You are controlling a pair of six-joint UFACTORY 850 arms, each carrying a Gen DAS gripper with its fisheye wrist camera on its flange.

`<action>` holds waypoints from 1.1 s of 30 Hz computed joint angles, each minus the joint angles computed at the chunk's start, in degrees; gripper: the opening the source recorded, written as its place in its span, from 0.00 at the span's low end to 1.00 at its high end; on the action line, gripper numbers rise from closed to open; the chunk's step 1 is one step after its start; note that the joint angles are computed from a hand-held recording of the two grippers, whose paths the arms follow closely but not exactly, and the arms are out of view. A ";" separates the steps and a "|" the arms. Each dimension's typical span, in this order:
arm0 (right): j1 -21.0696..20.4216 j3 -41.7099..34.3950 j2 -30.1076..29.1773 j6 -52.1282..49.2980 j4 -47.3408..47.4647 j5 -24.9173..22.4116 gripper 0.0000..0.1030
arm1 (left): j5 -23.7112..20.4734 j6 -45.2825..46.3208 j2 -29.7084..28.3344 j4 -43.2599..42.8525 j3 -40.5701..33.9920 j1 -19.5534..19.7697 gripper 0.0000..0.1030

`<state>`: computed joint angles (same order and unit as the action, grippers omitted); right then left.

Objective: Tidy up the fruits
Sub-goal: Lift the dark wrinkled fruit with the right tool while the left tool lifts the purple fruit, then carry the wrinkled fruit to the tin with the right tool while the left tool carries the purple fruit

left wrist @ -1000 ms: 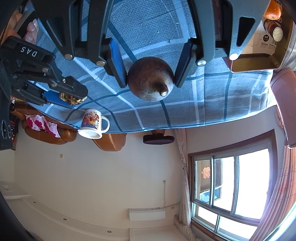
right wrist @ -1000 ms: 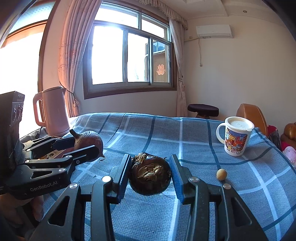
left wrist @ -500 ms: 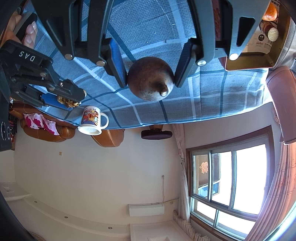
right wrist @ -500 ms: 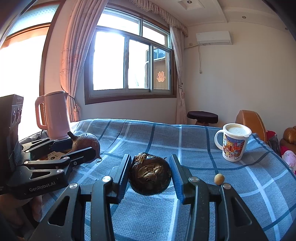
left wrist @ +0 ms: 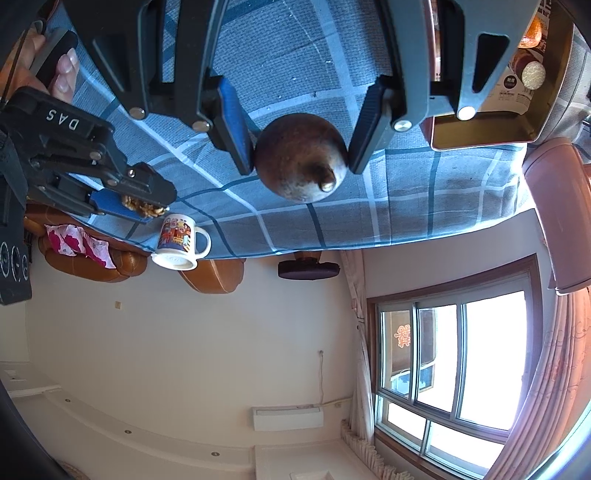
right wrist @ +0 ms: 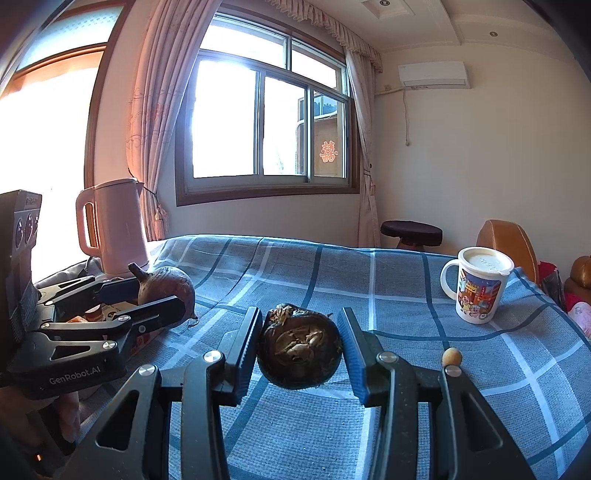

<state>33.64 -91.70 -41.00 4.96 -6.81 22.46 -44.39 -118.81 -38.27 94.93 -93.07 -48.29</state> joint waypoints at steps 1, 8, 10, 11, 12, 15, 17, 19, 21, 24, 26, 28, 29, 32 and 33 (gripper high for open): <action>0.19 -0.37 -0.23 0.29 -0.43 -0.23 0.43 | 0.05 -0.30 0.33 0.07 0.50 0.06 0.53; 1.47 -2.38 -1.48 1.19 -2.83 -1.39 0.43 | -1.21 -2.18 2.71 0.54 4.22 0.18 0.53; 1.78 -2.98 -1.84 1.40 -3.34 -1.76 0.43 | -1.43 -2.94 3.40 0.70 5.27 0.26 0.53; 1.91 -3.29 -2.03 1.72 -3.76 -2.01 0.43 | -1.42 -3.14 3.69 0.68 5.71 0.33 0.53; 2.03 -3.52 -2.16 1.85 -4.02 -2.21 0.43 | -1.43 -3.34 3.96 0.65 6.11 0.36 0.53; 2.41 -4.28 -2.61 2.49 -4.99 -2.77 0.43 | -1.56 -4.15 4.76 0.77 7.31 0.52 0.53; 2.69 -4.81 -2.92 2.49 -5.40 -3.18 0.43 | -1.56 -4.46 5.16 0.76 7.93 0.62 0.53; 2.97 -5.37 -3.23 2.74 -6.07 -3.63 0.43 | -1.73 -4.66 5.59 0.53 8.53 0.68 0.53; 3.23 -5.91 -3.55 3.17 -6.76 -4.01 0.43 | -1.89 -4.95 6.02 0.40 9.15 0.71 0.53; 3.64 -6.81 -4.05 4.92 -8.80 -4.72 0.43 | -2.17 -5.22 6.72 -0.08 10.12 0.83 0.53; 3.98 -7.50 -4.43 5.43 -9.70 -5.19 0.43 | -2.17 -5.75 7.31 -0.10 11.01 0.94 0.53; 4.35 -8.22 -4.85 6.20 -10.86 -5.65 0.43 | -2.37 -6.06 7.86 -0.31 11.82 1.05 0.53; 4.57 -8.64 -5.10 6.41 -11.30 -5.93 0.43 | -2.41 -6.20 8.17 -0.41 12.27 1.07 0.53; 5.19 -9.92 -5.88 7.06 -12.89 -6.78 0.43 | -2.57 -6.92 9.17 -0.58 13.71 1.23 0.53; 5.37 -10.21 -6.05 7.55 -13.58 -6.94 0.43 | -2.64 -7.09 9.51 -0.73 14.19 1.31 0.53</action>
